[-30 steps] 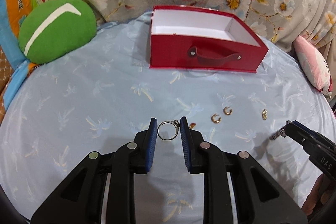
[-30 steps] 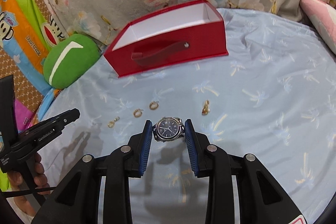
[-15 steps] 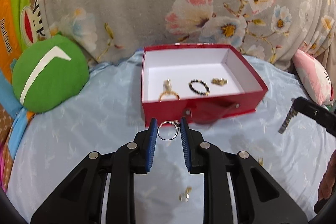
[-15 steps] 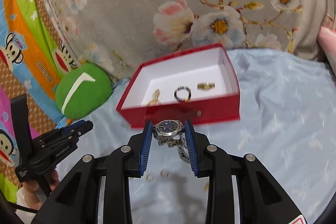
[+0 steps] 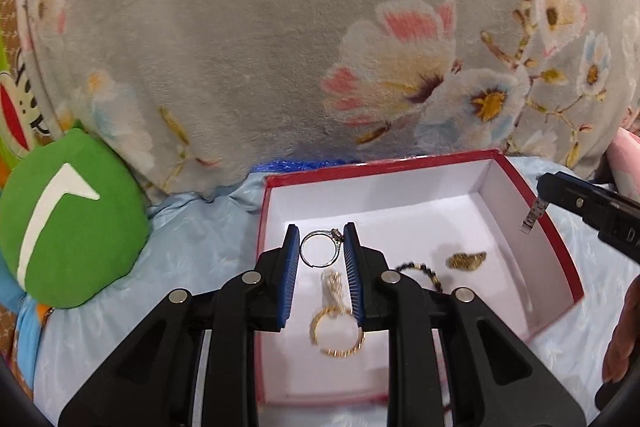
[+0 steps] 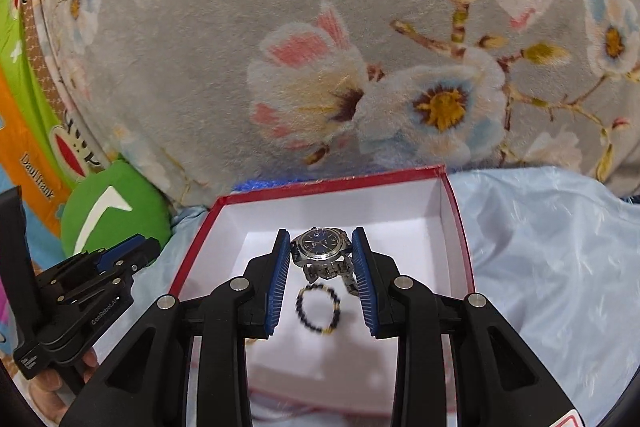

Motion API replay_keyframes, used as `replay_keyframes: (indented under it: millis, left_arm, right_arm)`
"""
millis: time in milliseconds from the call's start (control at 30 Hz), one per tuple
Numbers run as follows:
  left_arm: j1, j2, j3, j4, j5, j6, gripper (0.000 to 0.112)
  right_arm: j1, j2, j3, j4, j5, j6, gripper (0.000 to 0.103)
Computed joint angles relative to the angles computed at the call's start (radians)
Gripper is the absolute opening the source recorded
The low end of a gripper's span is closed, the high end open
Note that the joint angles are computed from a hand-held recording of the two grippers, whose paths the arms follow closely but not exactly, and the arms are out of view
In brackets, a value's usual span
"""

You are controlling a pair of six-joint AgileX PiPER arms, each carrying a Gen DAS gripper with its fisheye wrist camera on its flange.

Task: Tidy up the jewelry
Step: 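Carry the silver watch and ring into the red box and open both tools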

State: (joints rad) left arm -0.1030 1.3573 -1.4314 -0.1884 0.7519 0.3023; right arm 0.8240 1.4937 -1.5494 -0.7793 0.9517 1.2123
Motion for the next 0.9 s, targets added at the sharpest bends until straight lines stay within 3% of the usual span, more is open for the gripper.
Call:
replay_keyframes:
  millis: [200,467,500,567,600,633,700,900]
  left_arm:
    - [-0.067,0.213,-0.173,0.119,0.013,-0.155,0.022]
    - [-0.110,0.320,-0.211,0.247,-0.039,-0.285,0.023]
    - [-0.107,0.335,-0.233,0.236,-0.014,-0.281,0.023]
    - [-0.099,0.341,-0.239,0.220,-0.027,-0.300,0.032]
    - [-0.108,0.337,-0.230,0.268,-0.044,-0.347,0.051]
    - [-0.111,0.337,-0.228,0.276,-0.050,-0.354,0.061]
    - [-0.111,0.333,-0.222,0.269,-0.055,-0.344,0.062]
    - [-0.101,0.341,-0.237,0.244,-0.034,-0.330,0.062]
  right_arm:
    - [-0.129,0.118,-0.088,0.102,-0.043,-0.143,0.030]
    - [-0.201,0.211,-0.132,0.138,-0.056,-0.188,0.031]
    - [-0.204,0.216,-0.131,0.141,-0.060,-0.193,0.031]
    - [-0.200,0.221,-0.131,0.129,-0.063,-0.192,0.031]
    - [-0.195,0.215,-0.120,0.112,-0.077,-0.182,0.031]
    - [-0.190,0.213,-0.115,0.096,-0.079,-0.173,0.034]
    - [-0.185,0.216,-0.117,0.089,-0.074,-0.173,0.038]
    - [-0.180,0.207,-0.100,0.076,-0.082,-0.153,0.038]
